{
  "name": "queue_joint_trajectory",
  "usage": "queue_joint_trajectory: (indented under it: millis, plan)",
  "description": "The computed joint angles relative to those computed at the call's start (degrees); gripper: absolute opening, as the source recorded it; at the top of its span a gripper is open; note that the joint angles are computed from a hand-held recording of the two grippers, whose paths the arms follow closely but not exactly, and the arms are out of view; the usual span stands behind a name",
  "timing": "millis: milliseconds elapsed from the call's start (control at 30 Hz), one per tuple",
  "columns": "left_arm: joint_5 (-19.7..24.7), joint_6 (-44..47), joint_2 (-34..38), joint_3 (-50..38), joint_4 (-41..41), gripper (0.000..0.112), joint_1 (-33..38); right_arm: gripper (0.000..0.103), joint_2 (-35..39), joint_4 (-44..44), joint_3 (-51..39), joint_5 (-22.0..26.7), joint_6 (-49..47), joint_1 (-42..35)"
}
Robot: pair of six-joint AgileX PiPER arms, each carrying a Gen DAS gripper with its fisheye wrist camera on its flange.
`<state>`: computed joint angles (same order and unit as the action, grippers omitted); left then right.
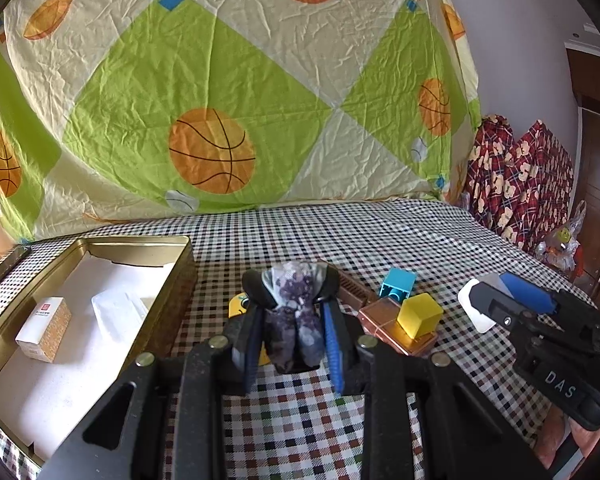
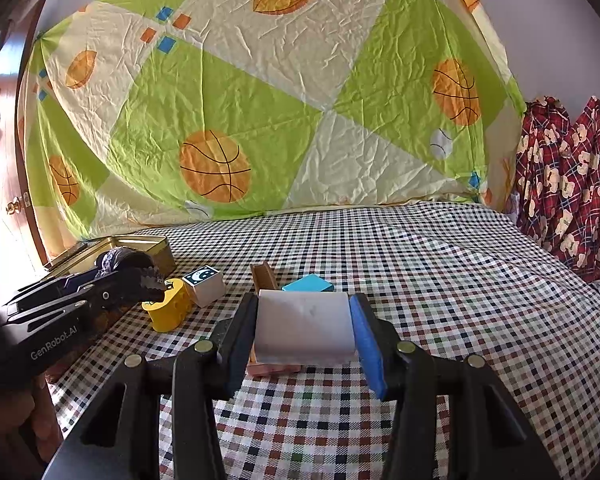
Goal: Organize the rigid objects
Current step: 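Lift the plush with the left tool while the right tool carries the white block toward the tin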
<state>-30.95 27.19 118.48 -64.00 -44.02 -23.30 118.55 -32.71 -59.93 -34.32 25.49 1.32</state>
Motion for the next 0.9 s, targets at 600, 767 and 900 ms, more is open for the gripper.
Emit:
queue_joint_trajectory:
  millis: [600,767,900]
  plan:
    - [-8.83,-4.41,-1.31,4.91,2.61,0.026,-1.67,0.05,-1.07,7.93,5.02,-7.72,-8.51,0.4]
    - [-10.77,-4.97,-1.5,5.79,2.72,0.026,-2.13,0.05,-1.31,9.43,6.2,-9.45,-10.26,0.64]
    - [-12.33,-5.54,-1.64,6.63,2.82,0.026,-2.5,0.05,-1.46,9.83,7.01,-11.0,-10.75,0.5]
